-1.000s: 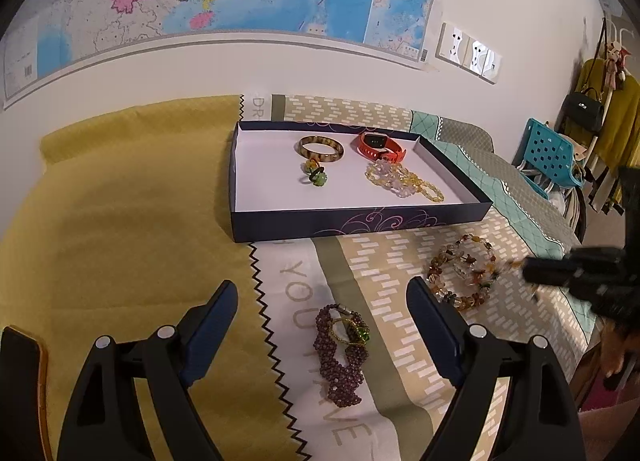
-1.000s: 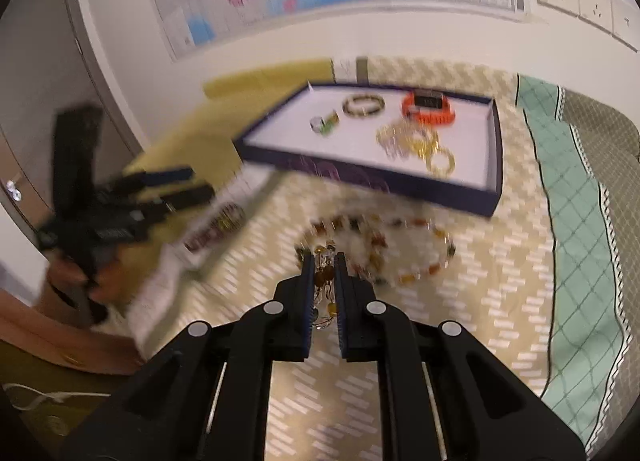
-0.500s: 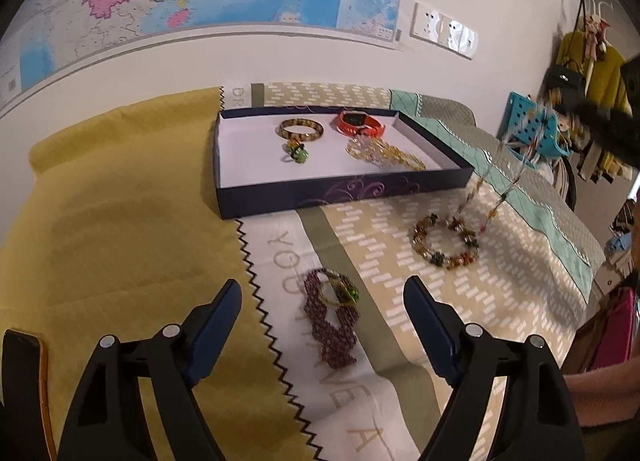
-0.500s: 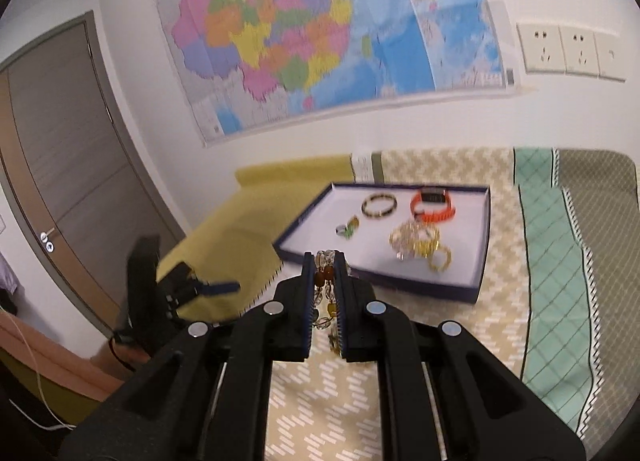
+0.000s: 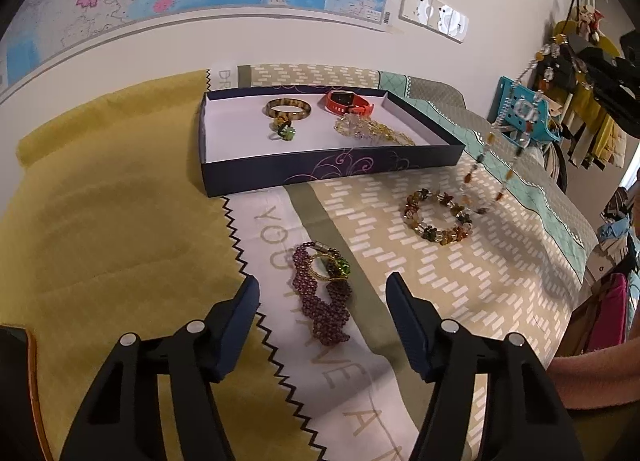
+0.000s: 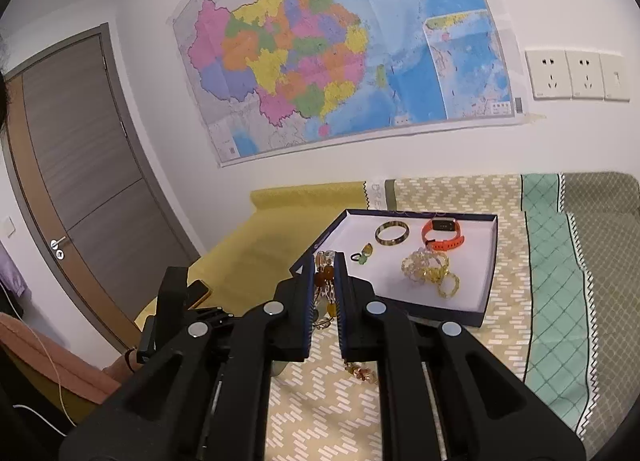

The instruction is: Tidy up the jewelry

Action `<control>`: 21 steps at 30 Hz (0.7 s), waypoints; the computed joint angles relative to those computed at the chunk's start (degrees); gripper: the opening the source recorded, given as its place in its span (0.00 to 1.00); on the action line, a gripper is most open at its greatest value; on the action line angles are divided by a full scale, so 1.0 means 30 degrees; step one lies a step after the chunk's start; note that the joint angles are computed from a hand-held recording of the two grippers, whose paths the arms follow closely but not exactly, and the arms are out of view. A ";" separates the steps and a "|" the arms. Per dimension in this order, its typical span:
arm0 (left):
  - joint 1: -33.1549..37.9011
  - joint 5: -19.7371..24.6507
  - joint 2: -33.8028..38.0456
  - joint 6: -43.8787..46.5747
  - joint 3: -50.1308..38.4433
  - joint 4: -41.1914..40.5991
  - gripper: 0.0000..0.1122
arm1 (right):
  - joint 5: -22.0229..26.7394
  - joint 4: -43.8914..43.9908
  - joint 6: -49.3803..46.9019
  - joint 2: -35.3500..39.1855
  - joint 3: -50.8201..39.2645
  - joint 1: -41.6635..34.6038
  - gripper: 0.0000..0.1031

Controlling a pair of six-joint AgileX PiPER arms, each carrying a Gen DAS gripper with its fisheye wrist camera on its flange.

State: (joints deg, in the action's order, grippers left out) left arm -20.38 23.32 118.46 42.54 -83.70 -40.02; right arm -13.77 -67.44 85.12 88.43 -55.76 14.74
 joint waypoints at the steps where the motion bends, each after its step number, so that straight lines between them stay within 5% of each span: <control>1: -0.0039 0.0003 0.0036 0.0095 -0.0065 -0.0021 0.53 | 0.0136 0.0044 -0.0024 0.0046 -0.0020 0.0071 0.09; 8: -0.0526 0.0880 0.1076 -0.1213 -0.1914 0.1436 0.28 | -0.0264 -0.0795 0.1013 0.0637 -0.0173 -0.0052 0.10; 16: -0.0892 0.1988 0.2288 -0.4690 -0.3987 0.4961 0.12 | -0.0688 -0.1319 0.1724 0.1184 -0.0190 -0.0316 0.10; 21: -0.0860 0.2298 0.2411 -0.4603 -0.4315 0.4571 0.06 | -0.0874 -0.1562 0.1954 0.1351 -0.0295 -0.0428 0.10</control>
State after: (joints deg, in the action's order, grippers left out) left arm -22.96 30.21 125.69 28.73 -96.64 -26.30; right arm -16.39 -72.12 90.98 92.48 -56.65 13.45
